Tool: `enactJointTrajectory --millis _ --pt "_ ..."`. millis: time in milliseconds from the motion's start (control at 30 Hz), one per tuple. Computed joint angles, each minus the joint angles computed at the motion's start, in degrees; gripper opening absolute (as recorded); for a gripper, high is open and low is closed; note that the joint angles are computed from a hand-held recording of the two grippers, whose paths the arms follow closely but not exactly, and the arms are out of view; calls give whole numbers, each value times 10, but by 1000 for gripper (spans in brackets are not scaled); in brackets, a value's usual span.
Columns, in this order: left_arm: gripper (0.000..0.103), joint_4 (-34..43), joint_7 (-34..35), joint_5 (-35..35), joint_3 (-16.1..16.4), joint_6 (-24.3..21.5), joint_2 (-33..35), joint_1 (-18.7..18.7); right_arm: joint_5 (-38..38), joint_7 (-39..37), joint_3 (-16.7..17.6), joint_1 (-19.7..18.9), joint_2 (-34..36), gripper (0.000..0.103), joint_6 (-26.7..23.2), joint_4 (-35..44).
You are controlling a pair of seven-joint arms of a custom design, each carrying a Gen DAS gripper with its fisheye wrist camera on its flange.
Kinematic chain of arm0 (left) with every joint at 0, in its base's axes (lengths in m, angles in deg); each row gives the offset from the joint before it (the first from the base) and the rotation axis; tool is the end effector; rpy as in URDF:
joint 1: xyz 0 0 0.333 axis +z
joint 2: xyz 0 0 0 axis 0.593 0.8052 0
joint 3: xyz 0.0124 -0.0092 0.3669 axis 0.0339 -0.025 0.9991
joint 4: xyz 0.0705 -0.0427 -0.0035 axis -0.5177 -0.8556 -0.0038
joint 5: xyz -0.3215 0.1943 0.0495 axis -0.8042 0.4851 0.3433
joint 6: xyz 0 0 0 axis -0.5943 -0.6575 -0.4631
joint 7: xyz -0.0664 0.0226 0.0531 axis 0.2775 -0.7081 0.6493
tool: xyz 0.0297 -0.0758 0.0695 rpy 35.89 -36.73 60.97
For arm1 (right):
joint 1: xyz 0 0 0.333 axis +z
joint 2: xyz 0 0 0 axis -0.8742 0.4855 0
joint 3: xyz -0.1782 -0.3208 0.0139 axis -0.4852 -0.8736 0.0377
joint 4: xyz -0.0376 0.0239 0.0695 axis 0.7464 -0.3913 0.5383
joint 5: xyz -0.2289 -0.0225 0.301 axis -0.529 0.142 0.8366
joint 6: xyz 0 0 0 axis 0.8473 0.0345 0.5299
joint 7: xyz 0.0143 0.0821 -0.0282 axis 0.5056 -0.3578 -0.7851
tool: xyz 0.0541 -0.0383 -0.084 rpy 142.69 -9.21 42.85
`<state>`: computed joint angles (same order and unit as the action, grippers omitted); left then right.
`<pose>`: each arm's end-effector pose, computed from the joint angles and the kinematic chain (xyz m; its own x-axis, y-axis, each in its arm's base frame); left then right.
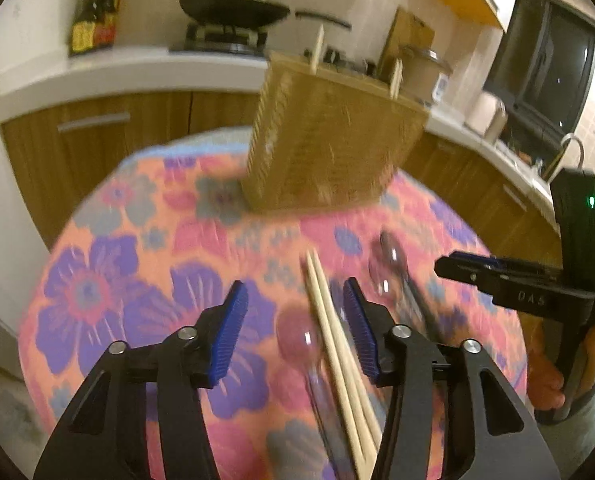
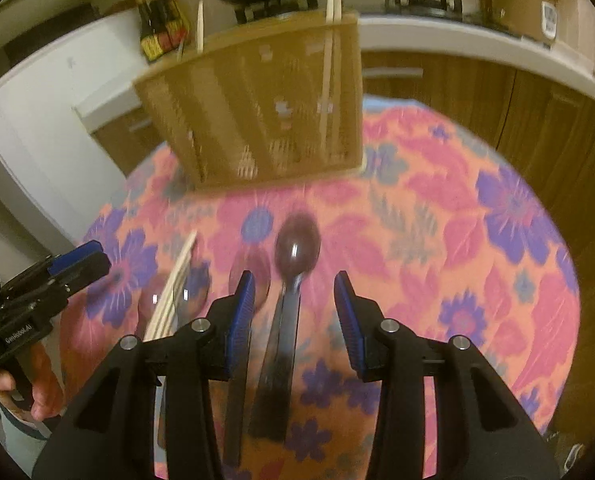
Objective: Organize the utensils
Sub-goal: 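Grasp a pair of chopsticks with the left tool while the right grasps a dark spoon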
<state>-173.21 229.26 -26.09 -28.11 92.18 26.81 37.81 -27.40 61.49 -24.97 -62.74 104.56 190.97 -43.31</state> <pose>0.6824 -0.1755 0.3919 -0.5713 -0.7793 0.2575 -0.6647 0.2552 -0.7021 0.6151 0.0601 0.3981 -0.1194 -0.9726 -0.1996 -0.7863 0.2154 -0.5791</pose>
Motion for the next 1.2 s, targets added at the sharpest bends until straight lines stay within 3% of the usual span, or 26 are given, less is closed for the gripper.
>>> enactJointTrajectory --millis 133,267,367,500,600,633,833,867,900,1033,1100,1200 --pt "35 -13 -21 34 15 -48 -5 -5 17 -13 20 -11 -1 37 -19 -10" --pt "35 -28 -33 63 27 -72 -13 -17 30 -19 18 -2 -2 35 -30 -16" --pt "35 -38 -56 96 42 -66 -17 -39 8 10 -24 37 0 29 -42 -15" --pt "35 -46 -87 132 51 -39 -19 -56 16 11 -18 32 8 17 -56 -6" --pt "31 -45 -115 160 56 -33 -17 -62 54 -22 25 -6 8 10 -51 -10" --pt "31 -46 -123 170 57 -32 -17 -64 68 -32 36 -15 8 10 -50 -10" --pt "31 -48 -175 232 70 -20 -19 -82 87 -44 31 -10 1 9 -46 -19" --pt "26 -48 -183 240 71 -15 -18 -84 93 -46 32 -12 0 9 -45 -21" --pt "11 -48 -186 245 69 -16 -17 -81 98 -49 35 -15 -2 9 -44 -24" --pt "10 -36 -184 224 44 -37 -10 -53 115 -57 39 -23 -12 9 -33 -35" --pt "3 -33 -169 190 25 -41 -7 -32 118 -57 37 -22 -15 9 -30 -38" --pt "2 -22 -136 126 0 -73 -5 2 123 -57 35 -25 -20 9 -24 -42"
